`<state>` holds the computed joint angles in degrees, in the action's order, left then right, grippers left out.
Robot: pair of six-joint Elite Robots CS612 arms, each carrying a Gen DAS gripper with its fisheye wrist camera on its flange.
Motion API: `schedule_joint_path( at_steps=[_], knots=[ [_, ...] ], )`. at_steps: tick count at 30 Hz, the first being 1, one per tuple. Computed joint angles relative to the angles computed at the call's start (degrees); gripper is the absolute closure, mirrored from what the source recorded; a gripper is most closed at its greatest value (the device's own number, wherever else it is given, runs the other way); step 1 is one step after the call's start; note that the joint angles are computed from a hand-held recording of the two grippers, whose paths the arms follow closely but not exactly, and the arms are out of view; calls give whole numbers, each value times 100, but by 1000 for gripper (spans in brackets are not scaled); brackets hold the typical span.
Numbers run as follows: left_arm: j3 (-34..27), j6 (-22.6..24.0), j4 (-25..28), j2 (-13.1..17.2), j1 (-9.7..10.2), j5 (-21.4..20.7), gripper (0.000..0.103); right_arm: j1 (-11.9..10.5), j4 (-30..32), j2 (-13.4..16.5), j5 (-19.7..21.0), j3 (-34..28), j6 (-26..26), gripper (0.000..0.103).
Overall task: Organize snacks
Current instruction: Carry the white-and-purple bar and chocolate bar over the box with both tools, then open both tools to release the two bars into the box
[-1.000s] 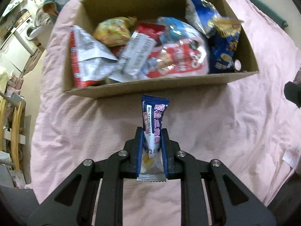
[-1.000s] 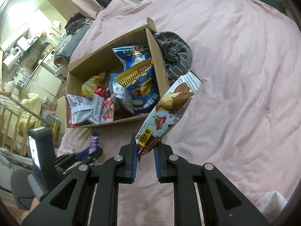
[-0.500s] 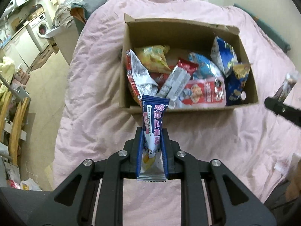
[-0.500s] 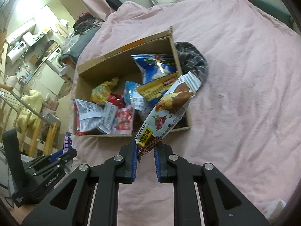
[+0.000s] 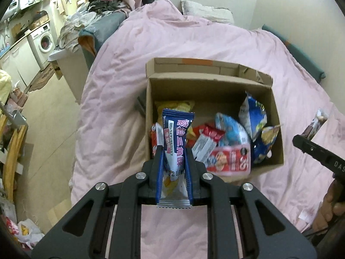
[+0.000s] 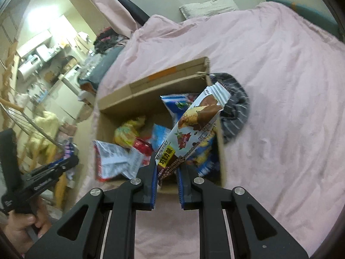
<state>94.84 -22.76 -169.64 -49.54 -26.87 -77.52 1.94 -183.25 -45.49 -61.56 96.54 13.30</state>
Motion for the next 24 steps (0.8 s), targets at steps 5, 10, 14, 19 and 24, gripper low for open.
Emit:
schedule_joint_path(
  at_steps=[5,10,14,19,24],
  knots=[
    [-261,156,5,155,46,-296,88,102,160,81,-53,-255,-395,87],
    [-496,358,-104,362,77,-361,88,217,331,220,-121,-557,-610,87],
    [-615,356,-52,521,68,-258,88,267,385,352,-25,-620,-699,87],
    [-697,592,-22,625,32,-135,88,314,691,438,-91,-729,-763,87],
    [-685,447,-72,609,59,-285,88,324,897,497,-198,-815,-856,87]
  ],
)
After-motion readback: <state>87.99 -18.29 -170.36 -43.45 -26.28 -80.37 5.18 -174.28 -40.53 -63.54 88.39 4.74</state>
